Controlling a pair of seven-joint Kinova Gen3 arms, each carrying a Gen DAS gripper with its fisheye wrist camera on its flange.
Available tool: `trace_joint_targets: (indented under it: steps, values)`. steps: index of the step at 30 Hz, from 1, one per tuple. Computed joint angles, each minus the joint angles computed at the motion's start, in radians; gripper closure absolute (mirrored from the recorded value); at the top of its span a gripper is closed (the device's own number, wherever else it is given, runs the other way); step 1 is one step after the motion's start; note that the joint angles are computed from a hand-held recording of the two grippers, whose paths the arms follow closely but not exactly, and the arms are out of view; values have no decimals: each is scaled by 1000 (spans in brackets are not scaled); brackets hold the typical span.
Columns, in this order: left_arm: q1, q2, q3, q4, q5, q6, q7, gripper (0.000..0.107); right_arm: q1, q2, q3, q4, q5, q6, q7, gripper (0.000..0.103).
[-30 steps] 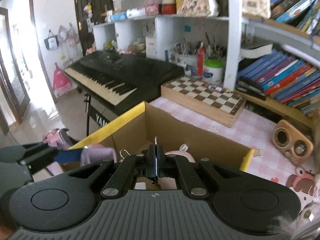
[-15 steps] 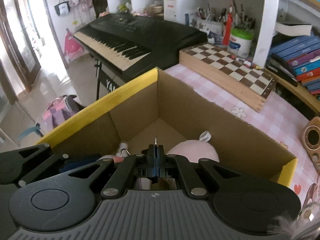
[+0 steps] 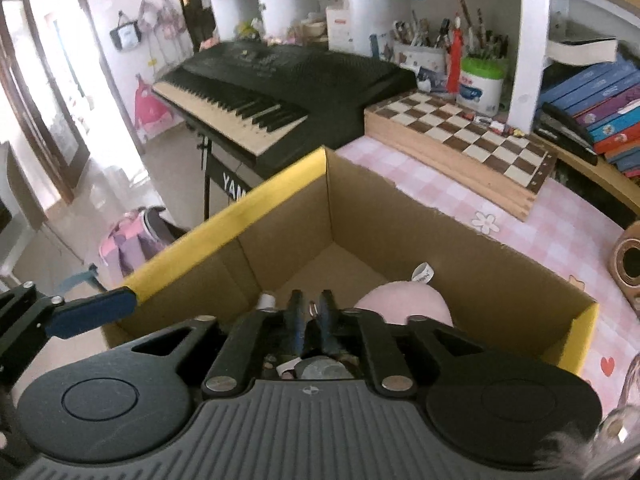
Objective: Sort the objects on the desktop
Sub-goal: 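Lower both tools into the yellow box and open both grippers, then withdraw both open tools from the box back over the table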
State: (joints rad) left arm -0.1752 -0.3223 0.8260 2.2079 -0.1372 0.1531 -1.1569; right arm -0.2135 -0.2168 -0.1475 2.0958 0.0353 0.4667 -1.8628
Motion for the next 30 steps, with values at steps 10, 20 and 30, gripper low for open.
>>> trace_joint_targets:
  steps: [10, 20, 30]
  values:
    - [356, -75, -378, 98, 73, -75, -121, 18, 264, -286, -306, 90, 138, 12, -343, 55]
    - [674, -193, -678, 183, 132, -68, -268, 18, 458, -626, -519, 109, 82, 276, -570, 54]
    - [830, -332, -784, 262, 200, 25, -387, 17, 516, -878, -628, 21, -71, 644, -620, 51]
